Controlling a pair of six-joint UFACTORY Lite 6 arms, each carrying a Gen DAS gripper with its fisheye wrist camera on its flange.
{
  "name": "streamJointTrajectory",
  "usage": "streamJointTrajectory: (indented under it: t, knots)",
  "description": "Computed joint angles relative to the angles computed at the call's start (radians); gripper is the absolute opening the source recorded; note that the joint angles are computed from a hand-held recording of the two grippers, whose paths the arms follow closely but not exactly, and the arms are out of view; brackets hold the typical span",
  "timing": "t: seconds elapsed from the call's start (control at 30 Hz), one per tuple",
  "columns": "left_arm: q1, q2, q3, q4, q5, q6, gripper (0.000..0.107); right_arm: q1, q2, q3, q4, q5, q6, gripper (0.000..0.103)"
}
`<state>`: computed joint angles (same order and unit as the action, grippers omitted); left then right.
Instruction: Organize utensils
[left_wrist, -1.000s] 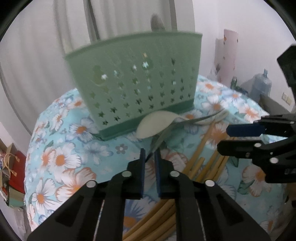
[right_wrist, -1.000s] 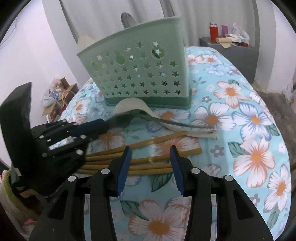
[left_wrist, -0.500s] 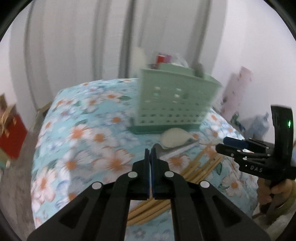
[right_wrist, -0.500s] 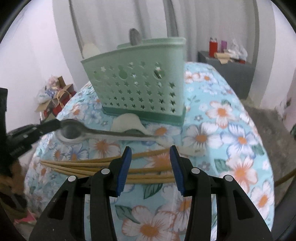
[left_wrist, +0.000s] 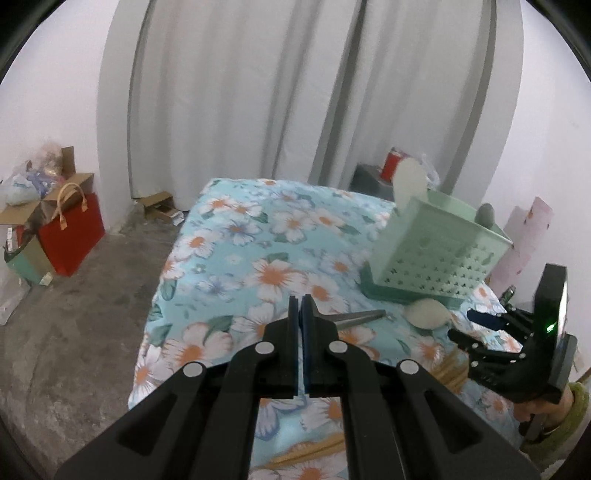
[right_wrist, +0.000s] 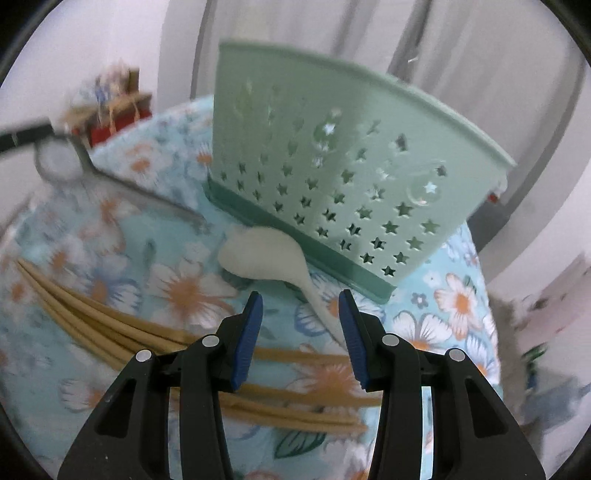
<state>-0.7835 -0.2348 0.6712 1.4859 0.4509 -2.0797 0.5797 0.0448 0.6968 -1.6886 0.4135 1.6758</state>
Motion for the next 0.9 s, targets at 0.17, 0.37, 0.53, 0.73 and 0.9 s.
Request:
streamJointTrajectory:
  t: [0.17,0.37,0.53,0.73,0.9]
  knots:
    - [0.035,0.009,-0.007,0.057,-0.025,-0.056,0.001,0.017,0.138,0.094,0.048,0.041,-0.079,0.041]
    - [0.072,0.017,-0.006,0.082,-0.054,-0.079,0.001,0.056,0.187,0.130,-0.038,0.115,-0.014,0.041]
    - [0.091,0.030,0.000,0.109,-0.067,-0.105,0.001,0.132,0.240,0.146,-0.129,0.230,0.043,0.037]
    - [0.087,0.024,0.004,0.100,-0.059,-0.090,0.001,0.188,0.363,0.230,-0.170,0.343,0.026,0.023]
    - [0.072,-0.019,0.008,0.092,-0.022,-0.070,0.002,0.160,0.343,0.251,-0.190,0.342,0.071,0.006]
